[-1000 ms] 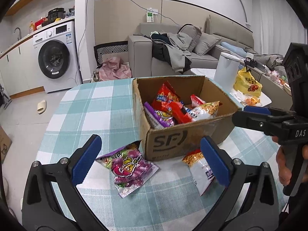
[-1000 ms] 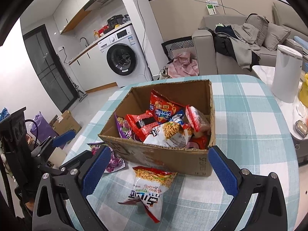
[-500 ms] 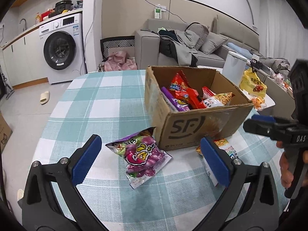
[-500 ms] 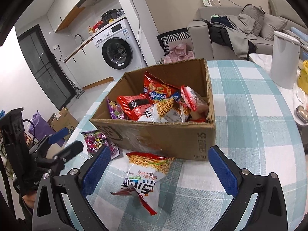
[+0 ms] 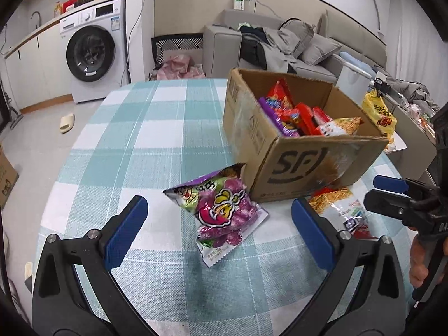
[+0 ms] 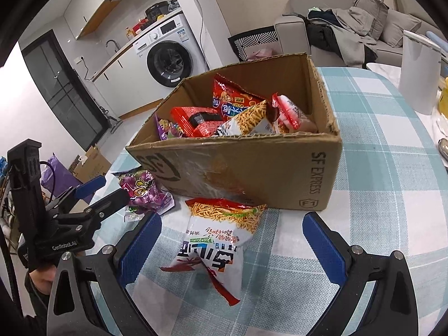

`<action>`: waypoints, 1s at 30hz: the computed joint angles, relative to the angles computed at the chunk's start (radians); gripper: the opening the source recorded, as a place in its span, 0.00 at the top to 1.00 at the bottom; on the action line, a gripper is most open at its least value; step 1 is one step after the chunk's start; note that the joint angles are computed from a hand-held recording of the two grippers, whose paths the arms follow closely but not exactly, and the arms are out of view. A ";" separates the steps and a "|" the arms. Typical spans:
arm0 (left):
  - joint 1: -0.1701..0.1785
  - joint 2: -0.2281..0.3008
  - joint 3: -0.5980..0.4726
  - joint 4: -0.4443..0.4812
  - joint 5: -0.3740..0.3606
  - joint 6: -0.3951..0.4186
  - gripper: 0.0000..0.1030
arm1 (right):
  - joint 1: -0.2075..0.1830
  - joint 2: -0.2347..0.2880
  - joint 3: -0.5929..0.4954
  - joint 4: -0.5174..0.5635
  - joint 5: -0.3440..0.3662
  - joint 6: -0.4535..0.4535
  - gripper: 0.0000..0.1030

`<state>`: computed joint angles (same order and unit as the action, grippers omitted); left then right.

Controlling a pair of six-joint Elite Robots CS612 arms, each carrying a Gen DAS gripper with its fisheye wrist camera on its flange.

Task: Organize snacks
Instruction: 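Withdraw both tools from the box toward the purple candy bag and noodle bag, then grasp the purple candy bag with the left tool while the right tool grasps the white noodle bag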

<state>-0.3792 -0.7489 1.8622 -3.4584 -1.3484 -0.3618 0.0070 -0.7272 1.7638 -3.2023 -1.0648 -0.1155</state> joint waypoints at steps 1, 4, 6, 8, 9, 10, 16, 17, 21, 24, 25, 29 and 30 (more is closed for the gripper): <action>0.001 0.002 -0.004 0.008 0.003 -0.006 0.01 | 0.001 0.003 -0.002 0.002 0.002 0.001 0.00; 0.006 0.010 -0.009 0.016 0.002 -0.014 0.01 | 0.005 0.009 -0.007 0.012 0.001 0.000 0.00; 0.009 0.017 -0.016 0.031 0.006 -0.024 0.01 | 0.008 0.013 -0.013 0.022 -0.004 -0.005 0.00; 0.014 0.023 -0.024 0.042 -0.001 -0.038 0.01 | 0.011 0.016 -0.017 0.029 -0.006 -0.006 0.00; 0.017 0.027 -0.028 0.044 -0.007 -0.045 0.01 | 0.013 0.017 -0.017 0.031 -0.006 -0.007 0.00; 0.021 0.032 -0.033 0.049 -0.016 -0.050 0.01 | 0.015 0.019 -0.019 0.036 -0.008 -0.011 0.00; 0.038 0.054 -0.064 0.083 -0.056 -0.079 0.01 | 0.036 0.024 -0.027 0.058 -0.058 -0.036 0.00; 0.040 0.059 -0.071 0.089 -0.061 -0.080 0.01 | 0.040 0.024 -0.027 0.061 -0.069 -0.039 0.00; 0.043 0.075 -0.095 0.117 -0.067 -0.075 0.01 | 0.056 0.030 -0.033 0.061 -0.091 -0.047 0.00; 0.045 0.085 -0.107 0.131 -0.063 -0.074 0.01 | 0.069 0.036 -0.045 0.077 -0.102 -0.056 0.00; 0.044 0.085 -0.110 0.140 -0.062 -0.075 0.01 | 0.073 0.038 -0.048 0.076 -0.111 -0.059 0.00; 0.051 0.094 -0.128 0.152 -0.070 -0.085 0.01 | 0.084 0.044 -0.052 0.075 -0.125 -0.072 0.01; 0.053 0.096 -0.133 0.155 -0.073 -0.088 0.01 | 0.088 0.045 -0.053 0.078 -0.133 -0.073 0.01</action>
